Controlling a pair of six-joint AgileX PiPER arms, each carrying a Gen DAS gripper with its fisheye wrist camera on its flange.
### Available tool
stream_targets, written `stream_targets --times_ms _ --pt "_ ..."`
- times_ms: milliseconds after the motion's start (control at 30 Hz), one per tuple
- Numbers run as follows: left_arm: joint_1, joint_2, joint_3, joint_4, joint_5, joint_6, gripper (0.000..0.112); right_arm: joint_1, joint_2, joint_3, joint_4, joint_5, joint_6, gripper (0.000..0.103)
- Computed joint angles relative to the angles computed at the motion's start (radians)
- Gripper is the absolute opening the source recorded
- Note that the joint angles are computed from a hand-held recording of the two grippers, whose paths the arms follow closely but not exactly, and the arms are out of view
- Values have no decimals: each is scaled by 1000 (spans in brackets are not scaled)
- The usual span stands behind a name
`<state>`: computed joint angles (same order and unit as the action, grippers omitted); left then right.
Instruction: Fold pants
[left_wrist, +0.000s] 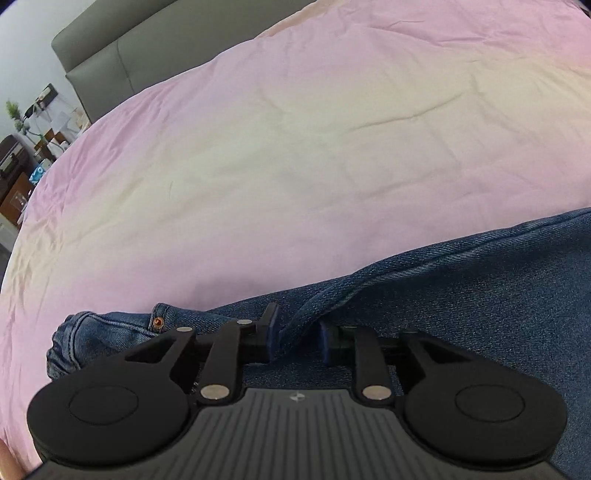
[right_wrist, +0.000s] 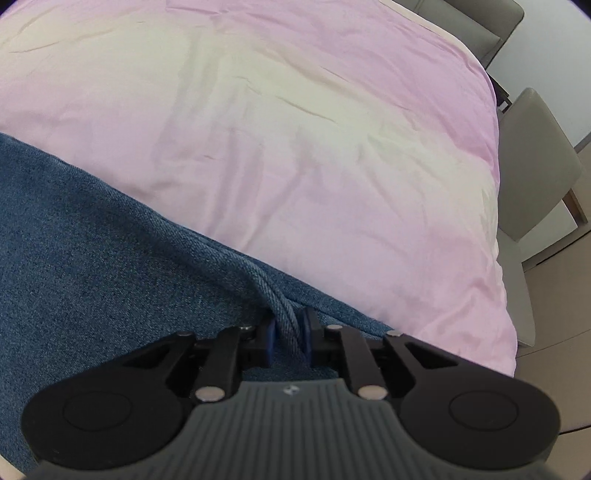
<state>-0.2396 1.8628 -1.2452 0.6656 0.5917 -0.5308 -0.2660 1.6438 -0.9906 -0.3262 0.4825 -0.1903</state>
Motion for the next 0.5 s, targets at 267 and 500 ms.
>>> stream_targets --times_ms 267,500 --pt "-66 -151 82 95 -8 -115 81 -120 -127 -39 180 56 -105 66" --pt "-86 -315 153 -77 17 37 81 -345 -262 -12 400 196 -277 56"
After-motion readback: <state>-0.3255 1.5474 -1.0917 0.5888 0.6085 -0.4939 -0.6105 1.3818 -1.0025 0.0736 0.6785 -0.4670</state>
